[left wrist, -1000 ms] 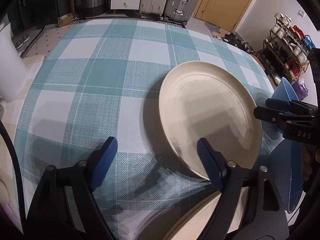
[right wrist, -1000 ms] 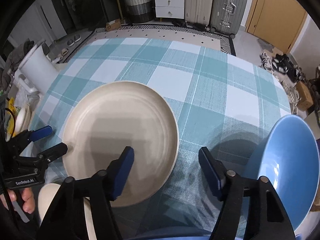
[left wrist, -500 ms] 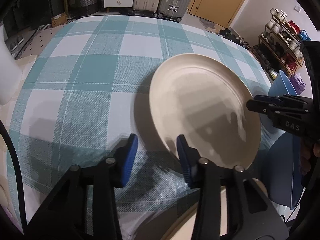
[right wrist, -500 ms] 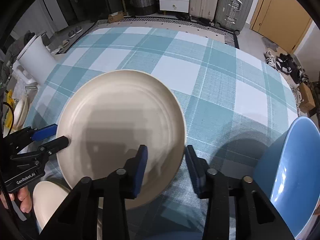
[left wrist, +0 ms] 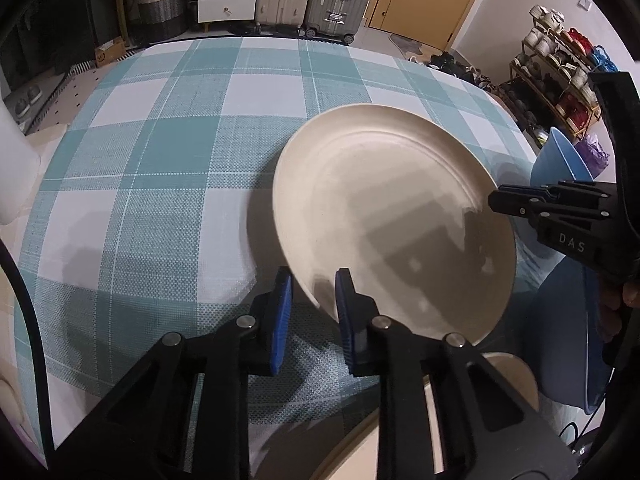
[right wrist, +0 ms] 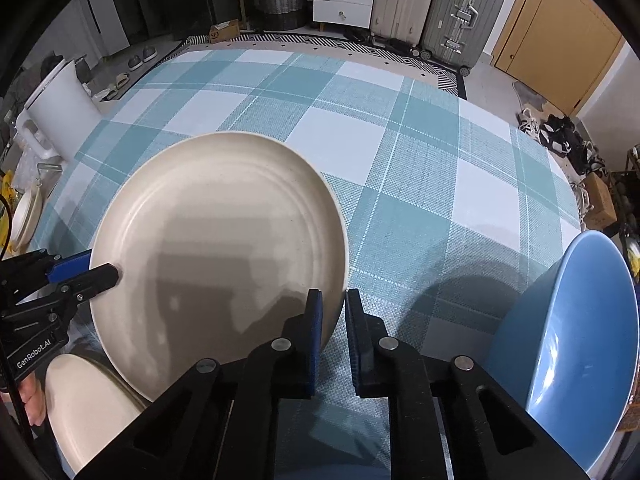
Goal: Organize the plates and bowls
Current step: 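Lift the cream plates and carry them toward the remaining cream plate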
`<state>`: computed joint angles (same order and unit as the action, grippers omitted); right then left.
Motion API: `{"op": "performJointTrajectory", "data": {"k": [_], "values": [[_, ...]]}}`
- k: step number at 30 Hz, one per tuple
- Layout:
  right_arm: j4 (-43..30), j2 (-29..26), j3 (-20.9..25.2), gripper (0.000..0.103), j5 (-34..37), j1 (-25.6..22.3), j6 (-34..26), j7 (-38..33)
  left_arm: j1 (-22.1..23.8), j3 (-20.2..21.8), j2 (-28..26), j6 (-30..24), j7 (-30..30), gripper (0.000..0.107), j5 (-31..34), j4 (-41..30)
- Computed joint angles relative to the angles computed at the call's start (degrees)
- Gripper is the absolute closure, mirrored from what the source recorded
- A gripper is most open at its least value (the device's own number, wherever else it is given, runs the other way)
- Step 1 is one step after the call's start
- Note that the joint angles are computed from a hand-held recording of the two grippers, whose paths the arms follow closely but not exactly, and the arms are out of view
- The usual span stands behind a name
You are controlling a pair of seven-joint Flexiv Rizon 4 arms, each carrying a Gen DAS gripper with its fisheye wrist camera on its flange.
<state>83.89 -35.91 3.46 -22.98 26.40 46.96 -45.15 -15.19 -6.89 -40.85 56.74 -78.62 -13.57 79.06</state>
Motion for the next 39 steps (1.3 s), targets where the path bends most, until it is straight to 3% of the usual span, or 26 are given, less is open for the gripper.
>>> {"op": "performJointTrajectory", "data": {"k": [19, 39], "values": [[4.1, 2.1, -1.3, 0.091, -2.9, 0.5, 7.3, 2.2, 0.6, -0.2, 3.0, 4.2, -0.5, 0.088, -0.2, 3.6], [12.5, 9.9, -3.2, 0.091, -14.9, 2.9, 14.3, 12.9, 1.5, -1.1, 14.4, 11.9, 1.0, 0.088, -2.1, 16.2]]}}
